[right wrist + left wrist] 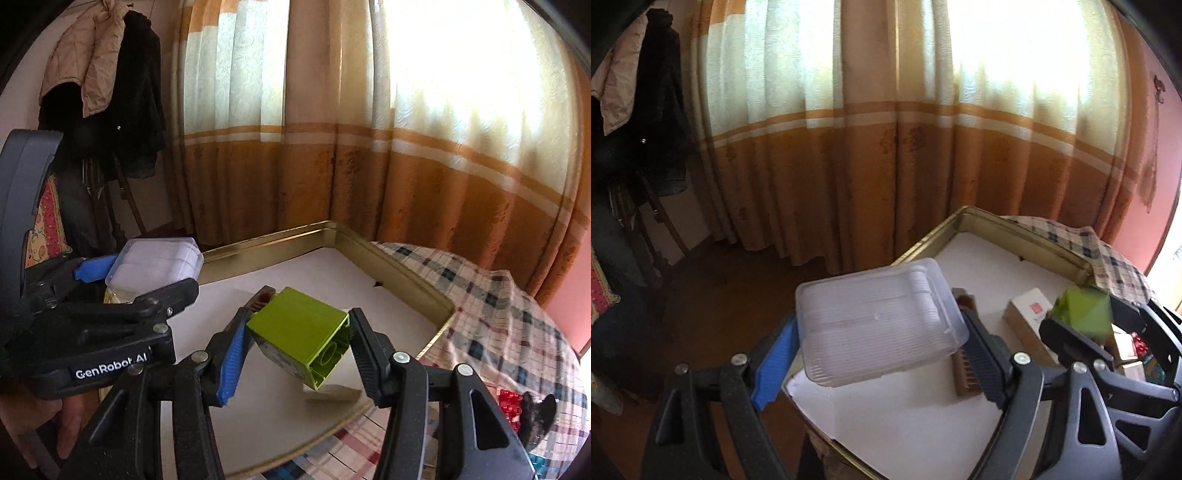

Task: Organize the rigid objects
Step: 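Open the left gripper to drop the container into the tin while the right releases the green block, then move both open grippers away from the tin toward the loose blocks, then grasp the purple block with the right gripper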

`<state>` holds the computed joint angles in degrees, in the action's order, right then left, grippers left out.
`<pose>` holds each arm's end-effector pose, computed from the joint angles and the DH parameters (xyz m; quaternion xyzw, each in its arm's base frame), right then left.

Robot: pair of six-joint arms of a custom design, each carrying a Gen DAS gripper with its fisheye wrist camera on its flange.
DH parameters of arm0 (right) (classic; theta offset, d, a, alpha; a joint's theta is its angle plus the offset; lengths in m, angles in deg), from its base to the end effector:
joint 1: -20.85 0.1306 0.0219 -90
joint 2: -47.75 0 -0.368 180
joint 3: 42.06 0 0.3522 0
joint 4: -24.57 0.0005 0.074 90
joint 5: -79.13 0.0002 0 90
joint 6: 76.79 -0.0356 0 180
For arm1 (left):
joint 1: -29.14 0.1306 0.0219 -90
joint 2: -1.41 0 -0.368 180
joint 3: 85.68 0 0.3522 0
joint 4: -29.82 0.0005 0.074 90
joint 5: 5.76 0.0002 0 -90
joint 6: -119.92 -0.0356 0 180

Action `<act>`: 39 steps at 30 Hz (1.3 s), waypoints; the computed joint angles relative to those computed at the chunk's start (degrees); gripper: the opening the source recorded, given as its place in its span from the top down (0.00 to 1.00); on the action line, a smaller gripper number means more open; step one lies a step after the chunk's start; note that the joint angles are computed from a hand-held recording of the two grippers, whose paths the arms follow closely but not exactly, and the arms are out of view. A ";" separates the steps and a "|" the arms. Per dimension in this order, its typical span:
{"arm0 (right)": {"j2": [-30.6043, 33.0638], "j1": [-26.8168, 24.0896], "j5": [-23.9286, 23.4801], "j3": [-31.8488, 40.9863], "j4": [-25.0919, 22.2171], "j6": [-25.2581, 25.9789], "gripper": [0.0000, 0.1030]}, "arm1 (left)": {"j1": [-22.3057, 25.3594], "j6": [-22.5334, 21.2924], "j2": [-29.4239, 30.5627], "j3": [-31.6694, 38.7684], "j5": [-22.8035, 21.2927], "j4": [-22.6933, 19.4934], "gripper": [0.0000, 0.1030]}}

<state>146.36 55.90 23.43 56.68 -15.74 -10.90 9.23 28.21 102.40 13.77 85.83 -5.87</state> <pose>0.4277 0.2749 0.4284 0.0410 0.8745 -0.0339 0.4820 0.4990 -0.1823 0.4159 0.1741 0.8787 -0.0826 0.4368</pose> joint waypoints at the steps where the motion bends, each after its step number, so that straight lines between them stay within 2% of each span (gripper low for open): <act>1: 0.22 0.00 0.40 0.18 -0.11 -0.40 0.38 | 0.04 0.02 -0.09 -0.03 -0.53 0.02 0.17; 5: -0.42 -0.12 0.14 -0.54 0.06 -2.01 0.26 | 0.23 0.58 -0.79 -0.78 -1.61 1.01 0.07; 9: -3.24 0.86 1.38 -3.18 -1.47 -4.13 0.25 | 0.50 2.22 -2.38 -2.42 -0.16 1.47 0.05; 13: -9.41 2.62 3.63 -8.58 -3.68 -8.01 0.25 | 0.02 3.97 -5.63 -6.40 2.64 2.74 0.05; 17: -16.60 5.12 7.94 -14.14 -7.85 -12.74 0.25 | -2.00 4.67 -9.07 -10.37 4.92 3.97 0.05; 21: -23.96 8.45 13.86 -19.14 -15.94 -19.89 0.25 | -5.58 3.71 -12.32 -13.82 5.97 5.40 0.01; 26: -28.78 10.01 15.58 -22.76 -25.81 -27.79 0.24 | -10.76 0.78 -12.99 -14.75 5.59 4.09 0.00; 28: -30.07 9.82 15.11 -24.26 -27.24 -29.03 0.24 | -12.35 0.12 -12.59 -14.56 5.40 3.06 0.00; 32: -31.63 9.03 12.73 -26.79 -26.38 -29.43 0.24 | -15.33 -1.78 -11.89 -14.59 3.96 1.66 0.00; 35: -31.67 8.18 10.71 -27.82 -23.56 -27.05 0.24 | -16.93 -3.11 -11.20 -14.30 2.91 0.81 0.00; 39: -30.75 7.17 8.21 -28.09 -22.57 -25.32 0.25 | -17.69 -3.75 -10.94 -14.16 2.50 -0.11 0.00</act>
<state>115.61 63.07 31.64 28.59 -38.30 -36.23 -8.45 24.45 91.45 -0.39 88.33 -5.97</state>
